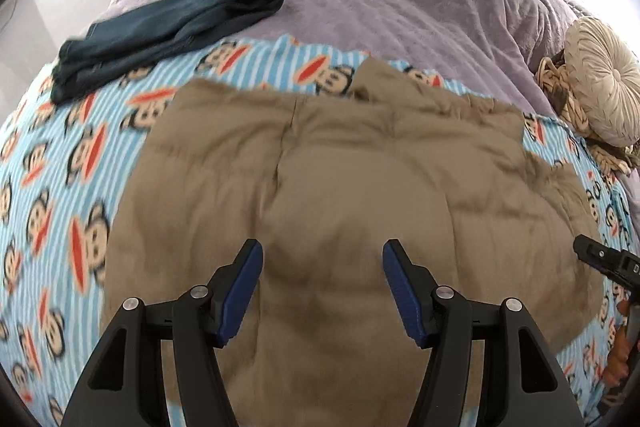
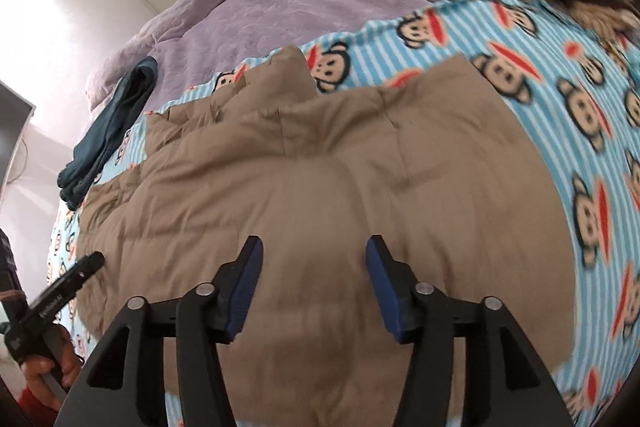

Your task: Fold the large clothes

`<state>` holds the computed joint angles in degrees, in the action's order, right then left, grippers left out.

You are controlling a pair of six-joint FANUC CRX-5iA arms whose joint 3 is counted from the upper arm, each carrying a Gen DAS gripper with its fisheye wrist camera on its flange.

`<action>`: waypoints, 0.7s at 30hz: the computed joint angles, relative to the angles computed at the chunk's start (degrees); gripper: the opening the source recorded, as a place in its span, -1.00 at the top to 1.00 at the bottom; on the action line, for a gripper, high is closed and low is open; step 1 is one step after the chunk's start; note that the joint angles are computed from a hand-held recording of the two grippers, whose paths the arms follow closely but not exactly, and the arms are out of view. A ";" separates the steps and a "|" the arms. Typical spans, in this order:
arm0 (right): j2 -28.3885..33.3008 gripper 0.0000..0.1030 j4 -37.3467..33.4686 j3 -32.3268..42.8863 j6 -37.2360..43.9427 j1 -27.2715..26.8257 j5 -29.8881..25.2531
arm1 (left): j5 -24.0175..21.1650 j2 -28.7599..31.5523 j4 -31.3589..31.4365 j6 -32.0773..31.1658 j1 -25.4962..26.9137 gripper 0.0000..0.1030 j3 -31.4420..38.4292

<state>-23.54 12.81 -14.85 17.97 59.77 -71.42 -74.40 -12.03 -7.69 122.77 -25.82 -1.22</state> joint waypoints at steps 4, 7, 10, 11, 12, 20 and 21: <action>-4.61 -0.41 1.67 -2.57 -8.30 5.69 -2.49 | -2.51 -2.22 -0.52 4.75 -2.23 -0.83 -1.56; -7.64 -0.53 2.34 -4.27 -13.99 9.56 -4.01 | -4.21 -3.29 -1.49 7.07 -4.12 -0.83 -2.09; -9.82 -0.55 2.45 -5.76 -18.35 12.11 -4.80 | -5.50 -3.98 -1.63 8.03 -5.02 -0.84 -2.68; -10.41 -0.55 2.25 -6.17 -19.44 12.71 -4.89 | -5.87 -4.20 -1.65 8.29 -5.19 -0.84 -2.89; -10.96 -0.61 1.88 -6.58 -20.36 13.19 -4.89 | -6.18 -4.38 -1.62 8.59 -5.32 -0.84 -3.07; -15.88 -0.99 1.82 -11.55 -28.72 16.09 -0.47 | -5.48 -5.90 1.17 9.88 -4.06 -1.00 -5.48; -16.92 -0.99 2.20 -12.74 -30.52 16.37 0.76 | -5.45 -5.94 1.29 9.91 -4.13 -1.00 -5.60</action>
<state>-40.45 15.00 -27.60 -12.56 76.14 -70.65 -79.85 -17.97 -6.40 132.68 -29.95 -6.82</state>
